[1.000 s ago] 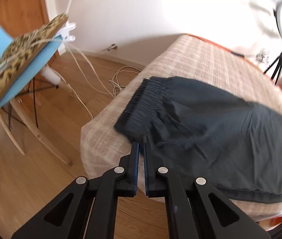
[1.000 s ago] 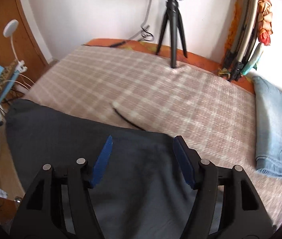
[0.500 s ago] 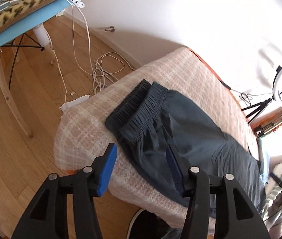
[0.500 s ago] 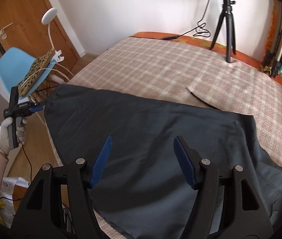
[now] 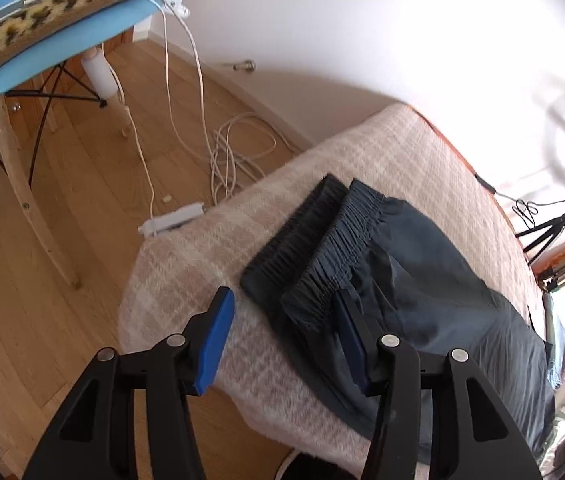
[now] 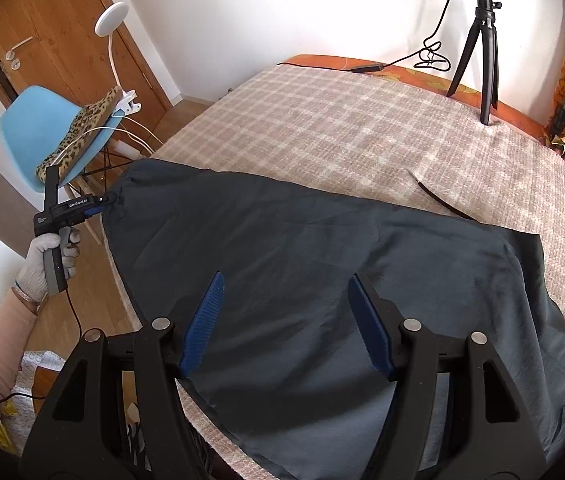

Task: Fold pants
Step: 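Grasp the waistband with the left gripper while the right gripper grasps the hem, then lift the dark trousers with both grippers and fold the waistband over onto the legs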

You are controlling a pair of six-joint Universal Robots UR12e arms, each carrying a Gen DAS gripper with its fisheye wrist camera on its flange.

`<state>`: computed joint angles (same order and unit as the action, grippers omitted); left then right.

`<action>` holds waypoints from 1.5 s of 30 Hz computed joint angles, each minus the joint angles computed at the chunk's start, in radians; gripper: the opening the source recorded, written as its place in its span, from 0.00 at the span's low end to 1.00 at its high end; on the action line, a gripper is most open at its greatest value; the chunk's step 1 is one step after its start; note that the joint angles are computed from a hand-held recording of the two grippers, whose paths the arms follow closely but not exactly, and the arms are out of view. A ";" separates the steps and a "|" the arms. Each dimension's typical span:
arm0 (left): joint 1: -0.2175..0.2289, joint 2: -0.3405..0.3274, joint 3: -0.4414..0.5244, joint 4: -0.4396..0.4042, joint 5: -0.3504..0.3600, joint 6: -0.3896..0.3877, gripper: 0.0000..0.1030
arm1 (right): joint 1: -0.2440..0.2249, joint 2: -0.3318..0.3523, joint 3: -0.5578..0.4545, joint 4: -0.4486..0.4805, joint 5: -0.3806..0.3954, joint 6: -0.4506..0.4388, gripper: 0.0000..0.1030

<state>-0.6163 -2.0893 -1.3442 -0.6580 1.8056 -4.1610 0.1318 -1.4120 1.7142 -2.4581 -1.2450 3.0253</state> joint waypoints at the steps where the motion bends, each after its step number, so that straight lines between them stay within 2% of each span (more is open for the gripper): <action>1: -0.003 -0.004 0.002 0.007 0.014 0.002 0.47 | 0.002 0.002 -0.003 0.002 -0.002 0.002 0.66; 2: -0.006 -0.007 0.005 0.009 0.028 0.005 0.47 | 0.003 0.004 -0.006 0.004 -0.002 0.004 0.66; 7: -0.018 -0.020 0.012 0.018 0.101 0.017 0.31 | 0.022 0.030 -0.045 0.034 -0.003 0.008 0.66; 12: -0.017 -0.012 -0.025 0.107 0.109 -0.019 0.20 | 0.062 0.078 -0.127 0.089 0.008 -0.015 0.66; 15: -0.021 -0.013 -0.032 0.134 0.122 0.008 0.19 | 0.099 0.126 -0.206 0.131 0.012 -0.037 0.66; 17: -0.023 -0.015 -0.026 0.121 0.123 0.031 0.19 | 0.126 0.168 -0.275 0.173 0.023 -0.063 0.66; 20: -0.024 -0.012 -0.034 0.139 0.119 0.041 0.19 | 0.163 0.247 -0.395 0.257 0.066 -0.072 0.66; 24: -0.050 -0.031 0.002 0.121 0.212 0.165 0.15 | 0.207 0.382 -0.600 0.432 0.121 -0.055 0.68; 27: -0.071 -0.049 0.031 0.119 0.265 0.259 0.13 | 0.240 0.491 -0.754 0.545 0.132 0.002 0.68; 30: -0.094 -0.073 0.063 0.128 0.326 0.359 0.13 | 0.266 0.570 -0.865 0.624 0.131 0.019 0.68; 35: -0.121 -0.101 0.093 0.134 0.390 0.519 0.13 | 0.304 0.685 -1.032 0.741 0.081 0.029 0.68; 40: -0.126 -0.104 0.087 0.152 0.409 0.539 0.12 | 0.335 0.773 -1.174 0.844 0.008 0.053 0.68; 43: -0.126 -0.108 0.089 0.157 0.414 0.568 0.12 | 0.355 0.796 -1.214 0.881 -0.079 0.039 0.67; 44: -0.128 -0.110 0.090 0.161 0.413 0.579 0.12 | 0.362 0.798 -1.217 0.882 -0.114 0.030 0.64; 45: -0.129 -0.114 0.093 0.162 0.413 0.587 0.12 | 0.369 0.800 -1.218 0.875 -0.154 0.029 0.51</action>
